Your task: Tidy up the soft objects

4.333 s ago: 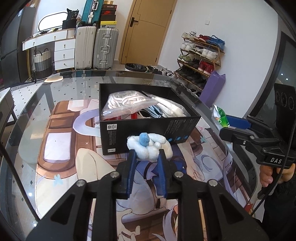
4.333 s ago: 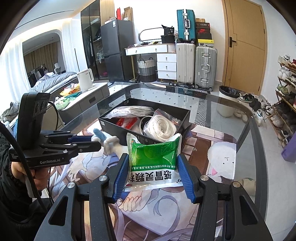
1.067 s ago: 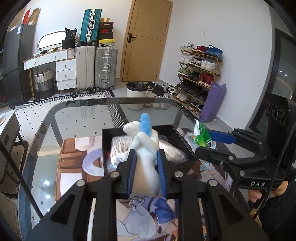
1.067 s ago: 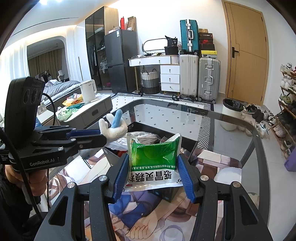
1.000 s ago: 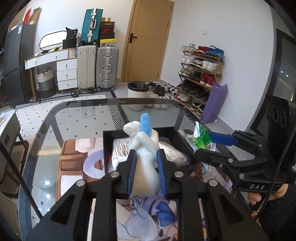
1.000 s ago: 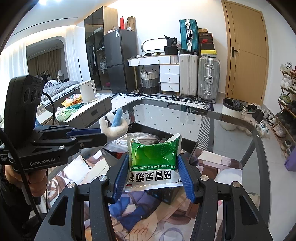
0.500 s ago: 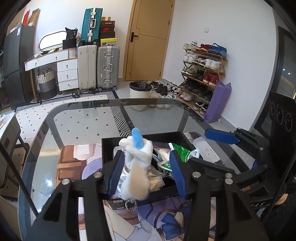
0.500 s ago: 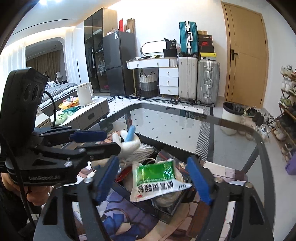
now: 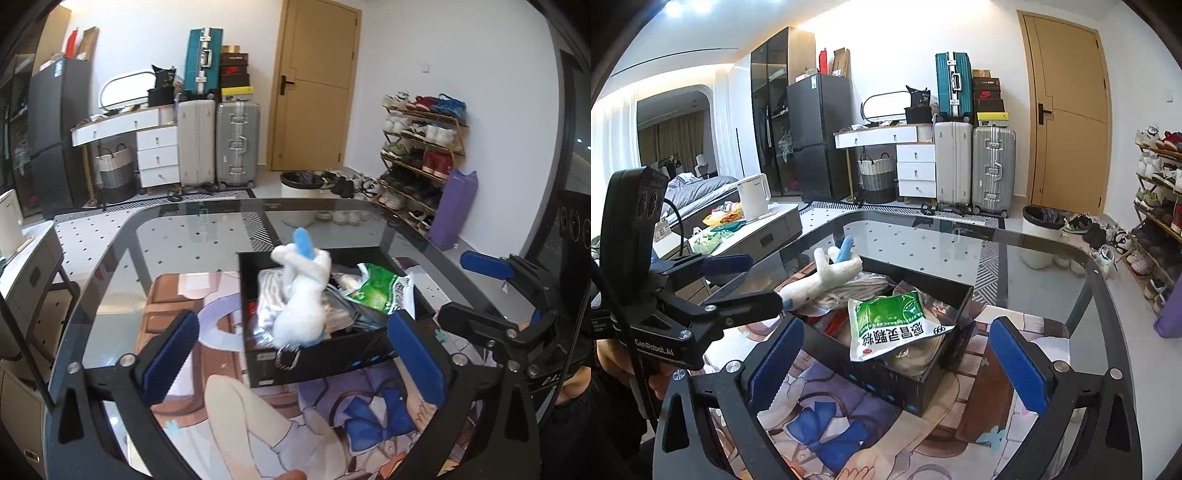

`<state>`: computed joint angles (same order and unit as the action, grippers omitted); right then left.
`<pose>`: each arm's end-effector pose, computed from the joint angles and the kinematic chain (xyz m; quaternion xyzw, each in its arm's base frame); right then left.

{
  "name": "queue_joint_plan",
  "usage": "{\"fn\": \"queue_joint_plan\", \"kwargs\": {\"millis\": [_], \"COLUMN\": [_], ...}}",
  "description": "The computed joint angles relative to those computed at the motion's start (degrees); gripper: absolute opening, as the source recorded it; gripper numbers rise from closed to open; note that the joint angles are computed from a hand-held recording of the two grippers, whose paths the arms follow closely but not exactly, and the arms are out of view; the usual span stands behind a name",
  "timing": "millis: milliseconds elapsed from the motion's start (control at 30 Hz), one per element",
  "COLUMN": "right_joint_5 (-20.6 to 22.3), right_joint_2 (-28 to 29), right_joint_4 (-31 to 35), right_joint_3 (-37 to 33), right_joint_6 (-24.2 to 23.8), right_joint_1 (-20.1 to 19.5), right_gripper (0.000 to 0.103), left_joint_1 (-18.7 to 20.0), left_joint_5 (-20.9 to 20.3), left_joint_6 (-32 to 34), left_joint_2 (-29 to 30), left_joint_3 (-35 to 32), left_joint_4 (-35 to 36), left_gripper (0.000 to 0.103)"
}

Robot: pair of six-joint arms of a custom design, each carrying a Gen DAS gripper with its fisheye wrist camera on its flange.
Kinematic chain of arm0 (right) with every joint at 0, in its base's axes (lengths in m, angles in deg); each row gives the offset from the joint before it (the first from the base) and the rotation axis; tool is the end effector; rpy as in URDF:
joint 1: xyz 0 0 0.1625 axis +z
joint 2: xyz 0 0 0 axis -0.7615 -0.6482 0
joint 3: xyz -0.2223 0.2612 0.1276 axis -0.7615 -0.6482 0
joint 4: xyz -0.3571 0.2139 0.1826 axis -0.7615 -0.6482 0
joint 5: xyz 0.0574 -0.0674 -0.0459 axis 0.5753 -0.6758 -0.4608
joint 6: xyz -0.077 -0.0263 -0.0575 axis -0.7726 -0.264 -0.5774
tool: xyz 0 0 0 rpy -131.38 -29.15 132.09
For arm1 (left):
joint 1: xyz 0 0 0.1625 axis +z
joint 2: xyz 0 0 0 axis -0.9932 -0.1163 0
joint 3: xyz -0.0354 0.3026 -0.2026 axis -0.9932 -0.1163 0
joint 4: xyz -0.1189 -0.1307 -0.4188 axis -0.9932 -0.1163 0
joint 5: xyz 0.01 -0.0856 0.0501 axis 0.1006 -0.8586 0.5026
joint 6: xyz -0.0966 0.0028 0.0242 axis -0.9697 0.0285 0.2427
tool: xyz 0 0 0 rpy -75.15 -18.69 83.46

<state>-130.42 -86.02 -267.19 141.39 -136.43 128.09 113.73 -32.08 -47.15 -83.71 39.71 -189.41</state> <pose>0.0495 -0.4259 0.3275 0.2778 -0.8236 0.4284 0.2469 -0.3848 -0.4571 0.0322 0.3367 0.8545 -0.3494 0.1855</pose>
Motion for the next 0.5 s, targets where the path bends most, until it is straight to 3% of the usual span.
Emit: {"fn": "queue_joint_plan", "kwargs": {"millis": [233,500], "right_joint_5": [2.0,7.1], "right_joint_2": [-0.1,-2.1], "right_joint_4": [-4.4,-7.8], "right_joint_3": [3.3,6.9], "right_joint_6": [-0.5,-1.4], "right_joint_1": [-1.2,-2.9], "right_gripper": [0.102,0.102], "left_joint_1": [-1.2,-2.2], "left_joint_5": [3.9,7.1], "left_joint_6": [0.3,2.1], "left_joint_2": [0.8,2.2], "left_joint_3": [3.3,4.7], "left_joint_4": [-5.4,-9.3], "left_gripper": [0.103,0.103]}}
